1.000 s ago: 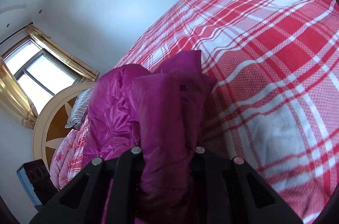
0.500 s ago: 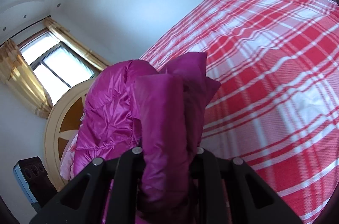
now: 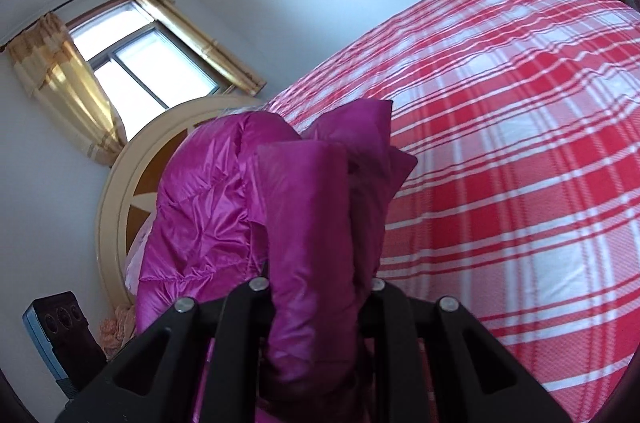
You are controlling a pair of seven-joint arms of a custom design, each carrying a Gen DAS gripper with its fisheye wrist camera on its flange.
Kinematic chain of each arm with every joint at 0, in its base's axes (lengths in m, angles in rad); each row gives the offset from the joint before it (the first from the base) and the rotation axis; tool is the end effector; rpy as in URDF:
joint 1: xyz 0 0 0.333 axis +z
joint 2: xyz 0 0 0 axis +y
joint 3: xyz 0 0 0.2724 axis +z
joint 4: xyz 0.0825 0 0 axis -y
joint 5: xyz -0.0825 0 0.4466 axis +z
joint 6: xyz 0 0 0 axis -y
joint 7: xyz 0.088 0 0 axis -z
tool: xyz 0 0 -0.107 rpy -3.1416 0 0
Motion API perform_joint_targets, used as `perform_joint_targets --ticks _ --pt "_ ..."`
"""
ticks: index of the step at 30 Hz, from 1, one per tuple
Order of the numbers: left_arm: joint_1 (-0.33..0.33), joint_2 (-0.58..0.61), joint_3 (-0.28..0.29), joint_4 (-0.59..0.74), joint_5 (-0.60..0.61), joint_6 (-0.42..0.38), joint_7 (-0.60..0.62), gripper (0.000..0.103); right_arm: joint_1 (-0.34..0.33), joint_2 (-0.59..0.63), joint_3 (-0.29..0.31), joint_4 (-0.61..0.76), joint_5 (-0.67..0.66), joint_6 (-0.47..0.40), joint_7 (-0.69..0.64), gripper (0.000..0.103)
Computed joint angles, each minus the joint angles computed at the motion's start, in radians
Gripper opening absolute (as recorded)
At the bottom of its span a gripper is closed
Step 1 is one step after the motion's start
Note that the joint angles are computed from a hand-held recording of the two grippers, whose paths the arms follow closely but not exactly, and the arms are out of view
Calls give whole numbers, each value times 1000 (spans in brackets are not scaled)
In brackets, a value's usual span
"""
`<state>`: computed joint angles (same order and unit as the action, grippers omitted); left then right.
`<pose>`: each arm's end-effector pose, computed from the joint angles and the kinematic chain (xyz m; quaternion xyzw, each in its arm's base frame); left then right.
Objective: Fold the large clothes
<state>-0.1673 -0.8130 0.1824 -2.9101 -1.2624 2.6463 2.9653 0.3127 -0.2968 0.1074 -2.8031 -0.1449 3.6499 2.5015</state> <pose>0.4092 0.0121 0.3588 -0.4883 0.7180 -0.4770 0.1361 0.4164 0.2043 0.3407 -0.4922 0.6842 -0.0779 0.5325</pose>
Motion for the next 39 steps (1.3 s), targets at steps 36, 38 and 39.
perform_joint_targets --ticks 36,38,39 --pt "259 452 -40 250 -143 101 135 51 -184 764 188 896 -1079 -158 791 19" --pt "269 470 -46 257 -149 95 129 59 -210 793 204 936 -1195 -161 905 20" --pt "274 473 -46 257 -153 88 127 59 -208 801 199 948 -1224 -157 940 20"
